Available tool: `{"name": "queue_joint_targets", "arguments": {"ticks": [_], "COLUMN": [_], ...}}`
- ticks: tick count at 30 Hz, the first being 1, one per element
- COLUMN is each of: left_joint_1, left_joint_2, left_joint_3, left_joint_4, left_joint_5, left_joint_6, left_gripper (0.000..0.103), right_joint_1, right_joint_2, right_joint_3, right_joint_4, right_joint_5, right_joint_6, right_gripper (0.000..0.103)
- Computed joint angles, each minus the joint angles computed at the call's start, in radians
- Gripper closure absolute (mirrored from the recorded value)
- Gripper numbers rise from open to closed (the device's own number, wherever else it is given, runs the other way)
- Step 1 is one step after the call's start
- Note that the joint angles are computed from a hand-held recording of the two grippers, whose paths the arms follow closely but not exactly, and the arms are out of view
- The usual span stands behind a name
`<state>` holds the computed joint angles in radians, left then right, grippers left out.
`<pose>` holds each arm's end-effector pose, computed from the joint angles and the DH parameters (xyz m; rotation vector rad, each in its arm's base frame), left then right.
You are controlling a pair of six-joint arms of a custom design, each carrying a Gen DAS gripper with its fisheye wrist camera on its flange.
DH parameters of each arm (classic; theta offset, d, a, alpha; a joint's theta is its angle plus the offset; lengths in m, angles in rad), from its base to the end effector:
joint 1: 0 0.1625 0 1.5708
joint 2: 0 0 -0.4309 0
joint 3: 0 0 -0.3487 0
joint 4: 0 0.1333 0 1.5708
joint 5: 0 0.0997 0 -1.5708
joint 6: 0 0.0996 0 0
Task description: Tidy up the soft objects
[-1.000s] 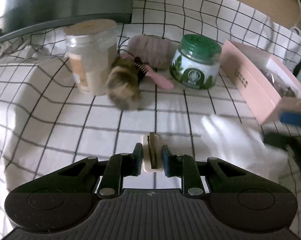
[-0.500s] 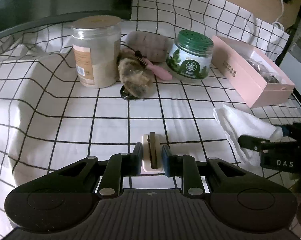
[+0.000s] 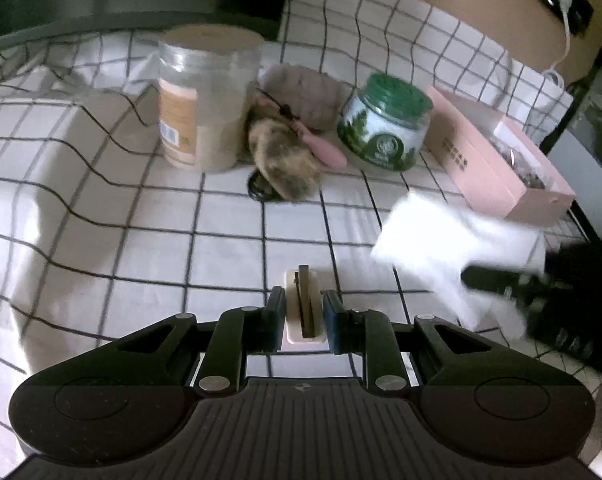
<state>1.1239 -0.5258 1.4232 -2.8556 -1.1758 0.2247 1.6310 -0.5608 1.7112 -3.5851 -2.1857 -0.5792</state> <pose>-0.1552 -0.7209 0.0587 0.7994 2.6160 -0.5935 0.1138 -0.6281 0.0963 0.3897 -2.2125 0.8093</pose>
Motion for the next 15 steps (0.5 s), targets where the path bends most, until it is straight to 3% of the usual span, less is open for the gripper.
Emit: {"name": "queue_joint_targets", "arguments": {"ticks": [6,8,12,15], "left_joint_1": [-0.018,-0.028,-0.064,-0.088], "left_joint_2": [-0.048,-0.040,0.038,0.104], "left_joint_3": [-0.008,-0.087,-0.308,-0.472], "left_joint_4": [-0.111,-0.113,-0.154,-0.115], "left_joint_5": [-0.056,-0.070,-0.010,0.013], "left_joint_6": [-0.002,-0.019,0.105,0.166], "left_gripper": [0.080,0.080,0.080,0.080], "right_joint_1": [0.042,0.053,0.068,0.077], "right_joint_2": [-0.037,-0.050,-0.063,-0.051], "right_joint_3": [-0.104,-0.168,-0.336,-0.449], "right_joint_4": [0.095,0.153,0.300,0.314], "right_joint_5": [0.072,0.108,0.202,0.239], "right_joint_6": [-0.081,-0.091,-0.046,-0.056], "right_gripper": [0.092,0.092,0.092,0.092]}}
